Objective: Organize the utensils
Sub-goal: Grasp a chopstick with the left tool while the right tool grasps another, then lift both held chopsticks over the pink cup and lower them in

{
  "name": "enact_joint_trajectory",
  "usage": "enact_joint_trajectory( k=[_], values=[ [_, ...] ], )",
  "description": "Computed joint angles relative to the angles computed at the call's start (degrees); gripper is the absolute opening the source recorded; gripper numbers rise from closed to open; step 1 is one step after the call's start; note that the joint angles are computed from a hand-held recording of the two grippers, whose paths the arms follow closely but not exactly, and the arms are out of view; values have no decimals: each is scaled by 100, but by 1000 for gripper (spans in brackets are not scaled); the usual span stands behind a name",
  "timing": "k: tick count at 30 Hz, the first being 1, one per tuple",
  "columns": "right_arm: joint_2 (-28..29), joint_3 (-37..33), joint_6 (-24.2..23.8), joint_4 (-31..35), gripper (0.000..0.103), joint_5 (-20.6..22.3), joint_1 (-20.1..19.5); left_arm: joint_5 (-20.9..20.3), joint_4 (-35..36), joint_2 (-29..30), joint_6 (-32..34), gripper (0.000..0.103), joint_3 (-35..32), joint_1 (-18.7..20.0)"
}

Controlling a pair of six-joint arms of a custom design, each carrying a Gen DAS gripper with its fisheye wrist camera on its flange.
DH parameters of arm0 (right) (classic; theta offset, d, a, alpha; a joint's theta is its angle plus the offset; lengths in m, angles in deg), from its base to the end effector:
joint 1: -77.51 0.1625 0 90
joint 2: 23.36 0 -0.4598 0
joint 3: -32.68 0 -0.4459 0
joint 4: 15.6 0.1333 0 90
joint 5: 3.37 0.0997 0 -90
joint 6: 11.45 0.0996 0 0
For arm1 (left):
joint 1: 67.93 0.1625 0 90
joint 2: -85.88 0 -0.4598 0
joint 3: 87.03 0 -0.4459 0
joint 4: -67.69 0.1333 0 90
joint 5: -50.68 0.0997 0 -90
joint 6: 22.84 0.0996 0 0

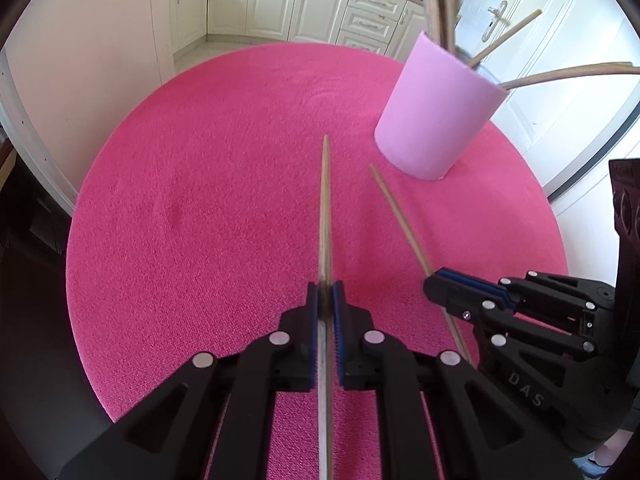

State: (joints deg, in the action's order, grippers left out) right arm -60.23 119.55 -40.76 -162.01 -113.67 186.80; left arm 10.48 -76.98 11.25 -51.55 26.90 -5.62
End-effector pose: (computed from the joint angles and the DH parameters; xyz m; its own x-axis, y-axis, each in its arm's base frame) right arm 0.3456 -0.6885 0.0151 -0.6224 -0.6975 0.3553 -0.7259 0.6841 0.0714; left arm -0.0842 -0.6110 0.2879 -0.7990 -0.3043 -0.5186 0.0732 0.8068 -0.5863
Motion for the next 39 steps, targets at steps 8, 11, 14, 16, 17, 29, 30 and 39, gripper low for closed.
enact_joint_trajectory(
  k=[8, 11, 14, 16, 17, 29, 30, 39],
  values=[
    [-509, 544, -457, -785, 6, 1200, -171, 490, -1145, 42, 748, 7, 220, -436],
    [-728, 809, -628, -1204, 6, 1654, -227, 741, -1876, 128, 1250, 7, 303, -626],
    [-844, 982, -727, -1677, 6, 2142, -276, 864, -2973, 289, 2069, 6, 353, -809],
    [-913, 1089, -779, -2043, 6, 2421, -319, 809, -3524, 395, 2462, 6, 339, -877],
    [-926, 1147, -810, -2262, 6, 2527, -323, 779, -3789, 449, 2655, 6, 323, -906],
    [-807, 1219, -515, -4499, 6, 4185, -626, 374, -5890, 971, 4644, 6, -165, -1041],
    [-759, 1166, -407, -4713, 6, 4280, -657, 342, -6004, 1007, 4774, 6, -236, -1040],
    [-86, 187, 716, -6176, 6, 4633, -858, 61, -6654, 1366, 5640, 6, -964, -922]
  ],
)
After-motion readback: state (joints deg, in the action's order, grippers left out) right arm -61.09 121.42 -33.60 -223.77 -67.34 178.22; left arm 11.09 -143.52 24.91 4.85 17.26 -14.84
